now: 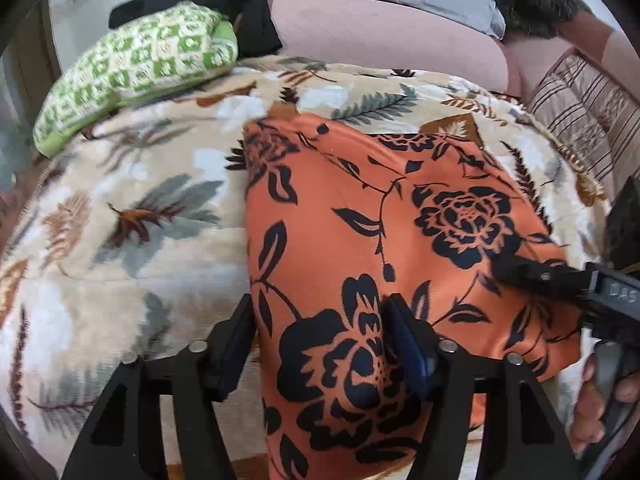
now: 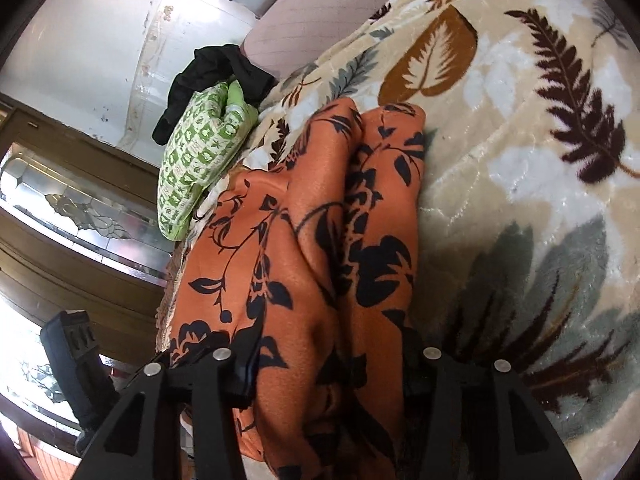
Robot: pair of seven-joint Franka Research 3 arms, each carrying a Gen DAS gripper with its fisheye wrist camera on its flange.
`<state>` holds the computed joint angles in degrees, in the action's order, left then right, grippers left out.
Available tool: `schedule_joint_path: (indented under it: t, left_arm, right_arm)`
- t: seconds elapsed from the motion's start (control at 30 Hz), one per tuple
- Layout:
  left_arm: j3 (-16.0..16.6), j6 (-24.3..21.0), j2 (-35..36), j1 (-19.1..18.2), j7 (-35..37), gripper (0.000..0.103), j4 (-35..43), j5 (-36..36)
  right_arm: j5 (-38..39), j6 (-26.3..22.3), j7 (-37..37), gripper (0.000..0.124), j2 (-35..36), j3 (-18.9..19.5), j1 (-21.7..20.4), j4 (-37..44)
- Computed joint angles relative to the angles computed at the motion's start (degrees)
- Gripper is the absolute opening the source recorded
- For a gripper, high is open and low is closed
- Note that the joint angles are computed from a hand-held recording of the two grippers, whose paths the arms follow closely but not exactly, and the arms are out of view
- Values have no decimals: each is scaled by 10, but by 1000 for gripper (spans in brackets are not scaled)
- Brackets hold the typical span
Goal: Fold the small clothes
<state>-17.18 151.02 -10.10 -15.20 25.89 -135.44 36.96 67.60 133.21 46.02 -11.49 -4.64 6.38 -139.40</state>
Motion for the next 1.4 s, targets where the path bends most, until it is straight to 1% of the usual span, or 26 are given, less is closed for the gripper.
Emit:
schedule_joint_path:
  t: [0.07, 0.1, 0.17, 0.23, 0.27, 0.37, 0.4, 0.43, 0.47, 0.5, 0.53, 0.6, 0.67, 0.73, 0.77, 0.83, 0.9, 0.97, 1.0, 1.07, 1.13, 1.2, 1.23, 1.27, 1.37, 1.4]
  left_arm:
    - [-9, -25, -6, 1, -17, 72, 2, 19]
    - [-11, -31, -11, 0, -24, 72, -1, 26]
    - [-17, -49, -22, -2, -37, 72, -3, 39]
    - [-21, -65, -34, -4, -46, 72, -7, 49]
    - [-24, -76, -41, -3, -54, 72, -8, 56]
    - [-27, -95, -61, -1, -75, 72, -14, 70]
    - [-28, -99, -67, 1, -83, 72, -16, 75]
    - [-31, -109, -75, 4, -95, 72, -19, 82]
    - [-32, -116, -80, 6, -100, 72, -20, 87]
    - [-33, -124, -84, 8, -106, 72, -22, 93]
    - [-34, -132, -86, 10, -110, 72, -23, 97]
    - [-31, -144, -89, 11, -115, 72, -26, 95]
    - [-24, -152, -83, 10, -105, 72, -26, 79]
    - [-22, -190, -54, 6, -78, 72, -11, 58]
    - [-21, -207, -38, 2, -62, 72, -3, 47]
    - [-10, -217, -18, -4, -41, 72, 2, 21]
    - [5, -184, -33, -5, -40, 72, -15, 1]
    - [5, -170, -50, 2, -57, 72, -25, 6]
    - [3, -164, -58, 7, -71, 72, -29, 16]
    - [3, -135, -74, 14, -87, 72, -40, 29]
    - [3, -102, -80, 18, -91, 72, -46, 35]
    - [0, -84, -73, 20, -78, 72, -43, 40]
    - [-4, -86, -63, 21, -68, 72, -36, 44]
    - [-12, -106, -46, 20, -60, 73, -22, 51]
    - [-26, -161, -9, 14, -57, 73, 9, 90]
    - [-26, -173, -7, 8, -56, 73, 14, 96]
  right_arm:
    - [-30, 21, 25, 70, -11, 7, -3, -9]
    - [-50, 33, 43, 72, -22, 9, -6, -19]
    - [-62, 39, 54, 72, -37, 5, -5, -29]
    - [-88, 72, 63, 72, -64, 12, -3, -44]
    - [-103, 96, 66, 71, -79, 18, 0, -53]
    - [-136, 197, 64, 71, -131, 35, 15, -88]
    - [-135, 234, 52, 71, -148, 38, 26, -99]
    - [-127, 251, 40, 70, -157, 30, 40, -101]
    - [-115, 265, 23, 66, -167, 19, 58, -103]
    - [-102, 272, 5, 55, -176, 5, 78, -103]
    - [-97, 273, -6, 52, -183, -5, 93, -103]
    - [-97, 268, -19, 50, -194, -13, 114, -106]
    - [-107, 249, -18, 48, -197, -14, 124, -111]
    - [-127, 220, -1, 48, -179, -12, 122, -111]
    - [-153, 206, 21, 48, -160, -2, 111, -108]
    - [-205, 191, 64, 47, -130, 16, 88, -101]
    - [-203, 191, 61, 44, -130, 11, 91, -99]
    - [-217, 171, 79, 44, -130, 9, 84, -85]
    - [-206, 168, 77, 44, -133, 3, 88, -80]
    - [-171, 168, 60, 46, -132, -11, 97, -67]
    - [-161, 182, 60, 46, -105, -5, 97, -39]
    - [-165, 196, 65, 46, -70, 4, 93, -8]
    - [-154, 202, 58, 46, -47, 4, 96, 11]
    - [-156, 198, 63, 46, -30, 6, 92, 24]
    - [-223, 155, 147, 47, 64, 23, 63, 91]
    - [-233, 152, 152, 46, 77, 29, 58, 98]
